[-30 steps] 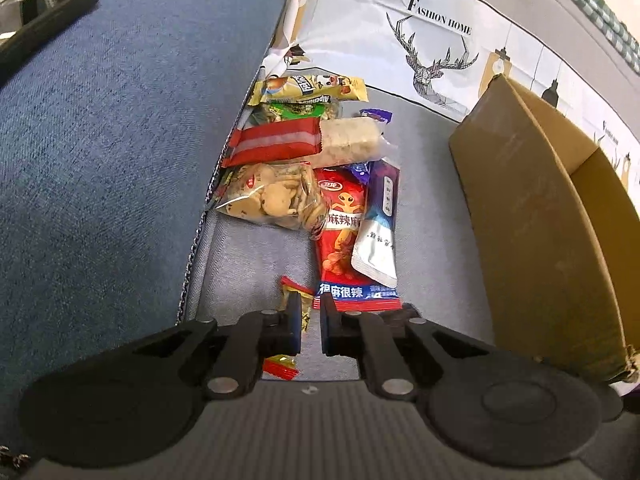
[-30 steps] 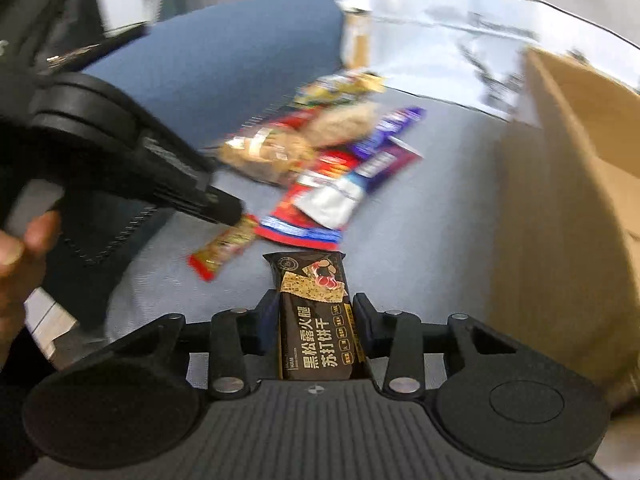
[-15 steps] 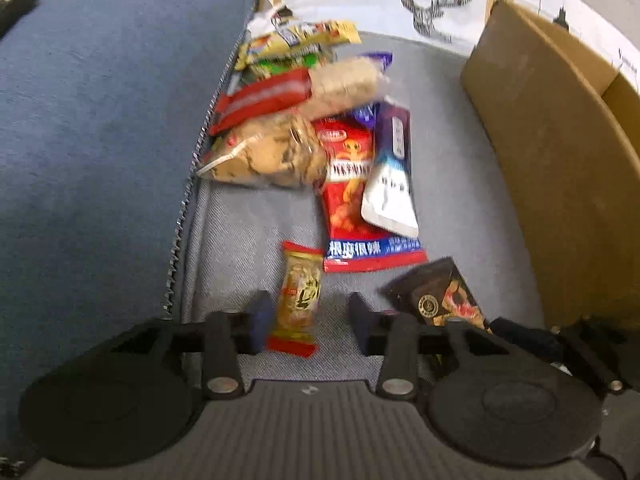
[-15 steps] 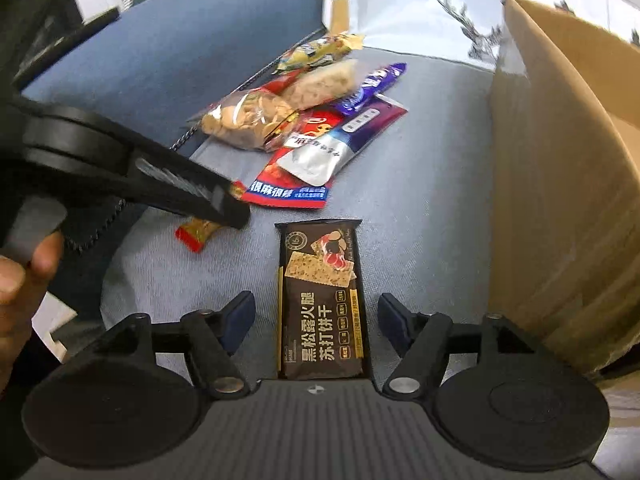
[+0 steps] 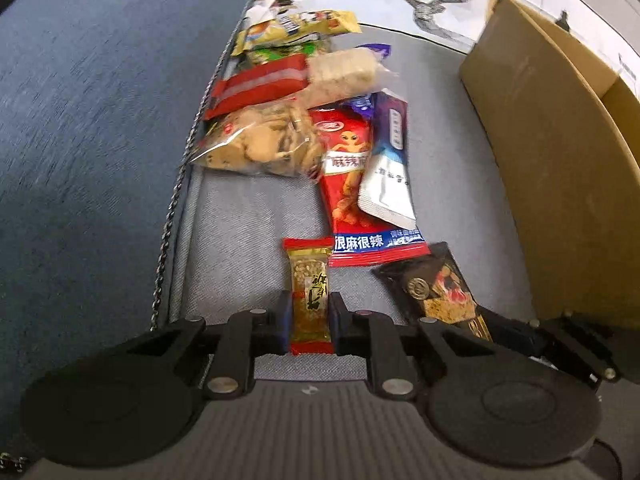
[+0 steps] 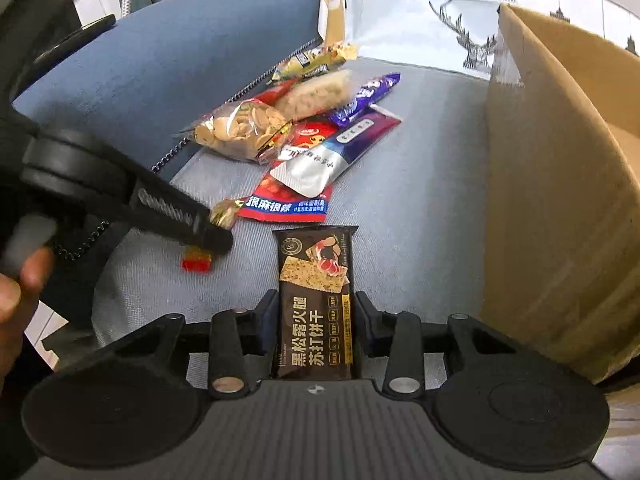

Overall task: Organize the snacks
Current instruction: 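Close the left tool on the gold-red wafer while the right tool grasps the dark cracker bar, then carry the wafer in the left tool and the cracker bar in the right tool over the box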

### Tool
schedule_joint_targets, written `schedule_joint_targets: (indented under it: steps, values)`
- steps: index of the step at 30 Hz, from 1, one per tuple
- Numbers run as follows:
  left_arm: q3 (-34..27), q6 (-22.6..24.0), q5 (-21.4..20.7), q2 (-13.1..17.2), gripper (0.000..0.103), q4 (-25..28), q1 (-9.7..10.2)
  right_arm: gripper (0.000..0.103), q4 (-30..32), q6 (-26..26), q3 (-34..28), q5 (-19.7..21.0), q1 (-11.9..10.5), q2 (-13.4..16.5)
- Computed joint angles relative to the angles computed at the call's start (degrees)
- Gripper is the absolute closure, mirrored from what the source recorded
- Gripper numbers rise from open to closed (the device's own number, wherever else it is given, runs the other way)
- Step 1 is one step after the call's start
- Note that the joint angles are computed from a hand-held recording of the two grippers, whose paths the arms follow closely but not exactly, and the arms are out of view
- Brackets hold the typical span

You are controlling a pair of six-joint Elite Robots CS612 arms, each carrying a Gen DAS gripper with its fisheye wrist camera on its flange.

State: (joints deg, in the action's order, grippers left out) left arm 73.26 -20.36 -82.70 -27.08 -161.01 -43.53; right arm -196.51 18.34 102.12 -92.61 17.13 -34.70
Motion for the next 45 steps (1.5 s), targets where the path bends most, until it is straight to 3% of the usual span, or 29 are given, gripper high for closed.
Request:
schedule_joint_targets:
  steps: [8, 13, 14, 15, 16, 22, 25, 27, 29, 30, 33, 36, 37, 38, 39, 41, 45]
  values:
    - [1.78, -2.64, 0.35, -0.64, 0.085, -7.28, 0.11, 0.063, -4.40, 2.12, 0.79, -0.79, -0.08, -0.37]
    - [3.24, -5.16, -2.27, -1.22, 0.085, -12.86, 0.46, 0.064, -7.38, 1.67, 2.09, -0.86, 0.03, -1.90]
    - [3.52, -5.47, -2.49, -1.33, 0.085, -14.05, 0.43, 0.070, -7.84, 1.76, 2.40, -1.04, 0.03, -2.39]
    - [3.83, -5.88, -2.72, -1.47, 0.085, -15.46, 0.41, 0.089, -8.11, 1.71, 2.76, -1.22, -0.02, -2.88]
    - [4.17, -6.25, -2.83, -1.63, 0.085, -16.89, 0.37, 0.094, -8.34, 1.84, 3.12, -1.39, -0.15, -3.49]
    - [5.15, -8.03, -1.64, -1.95, 0.085, -23.53, -0.19, 0.094, -12.11, 2.66, 5.68, -1.66, -1.15, -6.15]
    - [5.11, -10.07, -1.72, -2.07, 0.085, -22.76, 0.06, 0.084, -8.48, 1.38, 5.53, 0.91, -1.37, -6.14]
    - [5.44, -9.86, -1.34, -2.31, 0.085, -22.68, 0.13, 0.052, -7.76, 0.75, 5.32, 0.78, -0.64, -5.35]
    - [5.49, -9.74, -1.40, -2.40, 0.085, -21.93, 0.12, 0.036, -6.78, -0.85, 4.55, 0.57, 0.40, -4.29]
    - [5.55, -9.52, -1.42, -2.43, 0.085, -21.84, 0.10, 0.030, -5.96, -1.47, 3.92, 0.65, 0.81, -3.75]
    - [5.62, -8.61, -0.92, -2.45, 0.085, -21.68, 0.02, 0.026, -0.50, -0.88, 1.31, -0.53, 1.86, -2.31]
    - [5.70, -8.78, -1.13, -2.47, 0.085, -21.85, 0.10, 0.030, 6.21, 2.38, -0.45, -2.01, 2.27, -1.51]
    - [5.67, -8.89, -1.21, -2.45, 0.085, -21.78, 0.13, 0.036, 5.51, 1.78, -0.54, -3.60, 2.68, -1.14]
    - [5.63, -9.17, -1.38, -2.45, 0.085, -21.61, 0.17, 0.058, 4.93, 0.14, -0.62, -5.34, 3.11, -0.97]
    - [5.57, -9.50, -1.46, -2.45, 0.085, -21.54, 0.20, 0.062, 4.23, -1.02, -0.58, -6.12, 3.30, -0.91]
    - [5.63, -10.16, -1.44, -2.49, 0.085, -22.07, 0.24, 0.062, 2.29, 0.44, 0.07, -4.20, 2.61, -1.13]
    - [6.18, -11.87, -1.02, -2.76, 0.085, -23.85, 0.17, 0.062, -2.07, 1.40, 1.28, -6.66, 2.28, -2.30]
